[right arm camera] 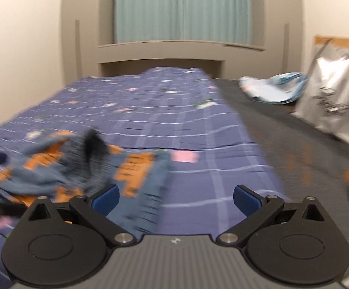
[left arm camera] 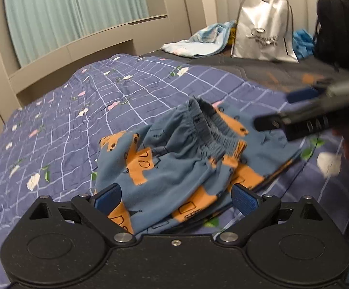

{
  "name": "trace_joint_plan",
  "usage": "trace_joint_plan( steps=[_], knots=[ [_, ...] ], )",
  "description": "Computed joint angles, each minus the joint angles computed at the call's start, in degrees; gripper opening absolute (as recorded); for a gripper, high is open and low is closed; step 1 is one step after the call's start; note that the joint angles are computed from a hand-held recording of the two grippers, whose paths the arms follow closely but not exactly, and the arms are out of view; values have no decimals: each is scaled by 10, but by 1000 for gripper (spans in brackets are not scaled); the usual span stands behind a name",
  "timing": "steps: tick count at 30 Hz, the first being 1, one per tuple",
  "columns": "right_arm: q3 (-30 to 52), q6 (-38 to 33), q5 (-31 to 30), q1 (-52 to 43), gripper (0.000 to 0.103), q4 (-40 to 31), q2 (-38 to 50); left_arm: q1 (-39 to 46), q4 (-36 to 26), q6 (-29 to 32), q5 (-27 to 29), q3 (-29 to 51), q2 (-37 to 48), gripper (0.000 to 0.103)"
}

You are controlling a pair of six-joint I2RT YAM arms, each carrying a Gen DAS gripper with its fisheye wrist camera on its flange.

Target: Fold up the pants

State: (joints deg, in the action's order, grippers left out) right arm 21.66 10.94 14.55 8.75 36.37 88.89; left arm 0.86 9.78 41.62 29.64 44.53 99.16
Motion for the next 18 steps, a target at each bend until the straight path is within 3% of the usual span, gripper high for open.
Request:
trace_joint_plan(
  steps=[3, 9, 14, 17, 18],
  knots=[
    [49, 7, -102, -21, 103, -34, 19, -4, -11, 7, 8, 14, 13, 90],
    [151, 18, -201, -33, 100, -83, 79, -17, -46, 15, 22, 43, 38, 74],
    [198, 35, -240, -40, 82, -102, 115, -18, -68, 19, 25, 64, 56, 60],
    [213, 37, -246, -40, 66, -106, 132, -15, -81, 13, 32, 74, 61, 42],
    [214, 39, -246, -39, 56, -105, 135, -14, -87, 13, 35, 80, 64, 35]
  ],
)
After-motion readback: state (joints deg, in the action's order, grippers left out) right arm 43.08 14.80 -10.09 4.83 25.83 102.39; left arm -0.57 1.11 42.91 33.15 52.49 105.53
